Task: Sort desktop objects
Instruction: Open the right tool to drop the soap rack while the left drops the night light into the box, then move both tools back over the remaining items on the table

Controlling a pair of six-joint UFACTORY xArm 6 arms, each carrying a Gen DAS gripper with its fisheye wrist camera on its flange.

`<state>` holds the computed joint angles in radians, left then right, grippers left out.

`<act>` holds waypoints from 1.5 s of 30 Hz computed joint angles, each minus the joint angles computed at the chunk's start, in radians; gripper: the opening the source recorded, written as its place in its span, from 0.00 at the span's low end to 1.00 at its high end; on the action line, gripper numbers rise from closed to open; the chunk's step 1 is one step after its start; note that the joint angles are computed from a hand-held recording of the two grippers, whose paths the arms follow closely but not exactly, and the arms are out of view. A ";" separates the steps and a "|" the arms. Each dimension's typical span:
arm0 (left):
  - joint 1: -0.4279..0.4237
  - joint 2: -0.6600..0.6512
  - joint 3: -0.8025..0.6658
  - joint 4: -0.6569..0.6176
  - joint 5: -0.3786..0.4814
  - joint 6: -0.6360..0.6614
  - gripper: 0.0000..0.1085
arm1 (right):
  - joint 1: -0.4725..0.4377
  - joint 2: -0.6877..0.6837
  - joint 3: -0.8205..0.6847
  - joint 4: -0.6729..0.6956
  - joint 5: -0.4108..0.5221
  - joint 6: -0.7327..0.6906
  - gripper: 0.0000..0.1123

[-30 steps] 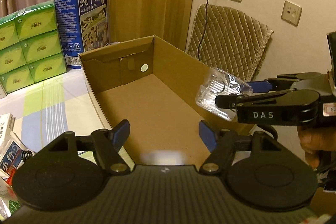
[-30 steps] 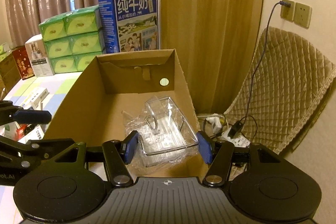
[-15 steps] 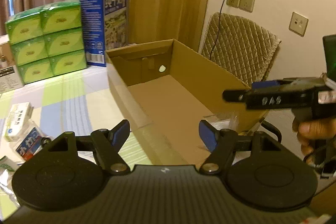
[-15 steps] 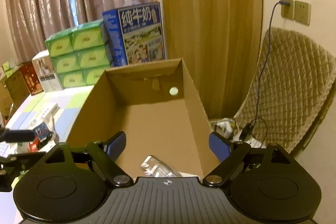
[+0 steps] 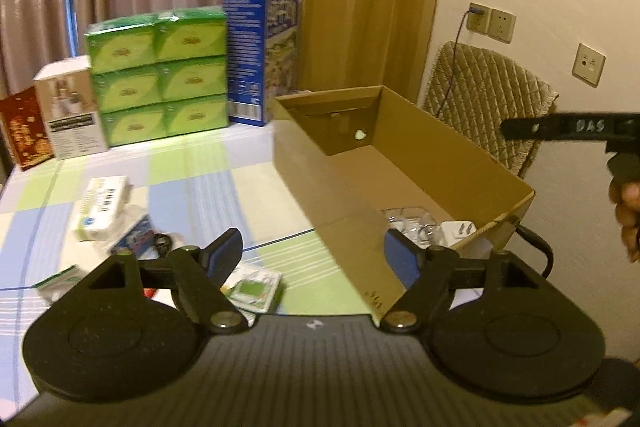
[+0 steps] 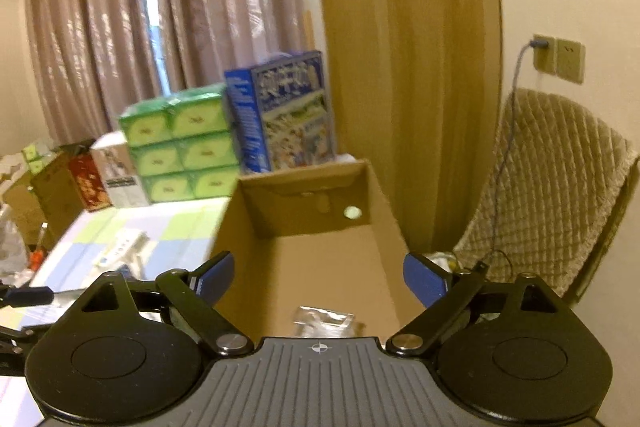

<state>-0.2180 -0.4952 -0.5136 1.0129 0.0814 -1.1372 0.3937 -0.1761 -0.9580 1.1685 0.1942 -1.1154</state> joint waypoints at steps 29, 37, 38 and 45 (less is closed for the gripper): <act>0.216 -0.987 0.582 -0.681 0.497 0.753 0.81 | 0.428 -0.033 0.160 0.314 -0.050 -0.408 0.90; 0.331 -0.729 0.595 -0.744 0.238 0.863 0.81 | 0.446 0.166 0.072 0.327 -0.074 -0.508 0.82; 0.341 -0.691 0.593 -0.757 0.203 0.877 0.81 | 0.444 0.190 0.061 0.287 -0.072 -0.477 0.80; 0.382 -0.439 0.533 -0.863 0.029 0.952 0.81 | 0.427 0.346 -0.040 0.142 -0.058 -0.393 0.64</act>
<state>0.1635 -0.9343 0.0197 0.1496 0.1105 -0.1848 0.8203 0.1700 -0.9982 1.3106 0.1360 -1.5088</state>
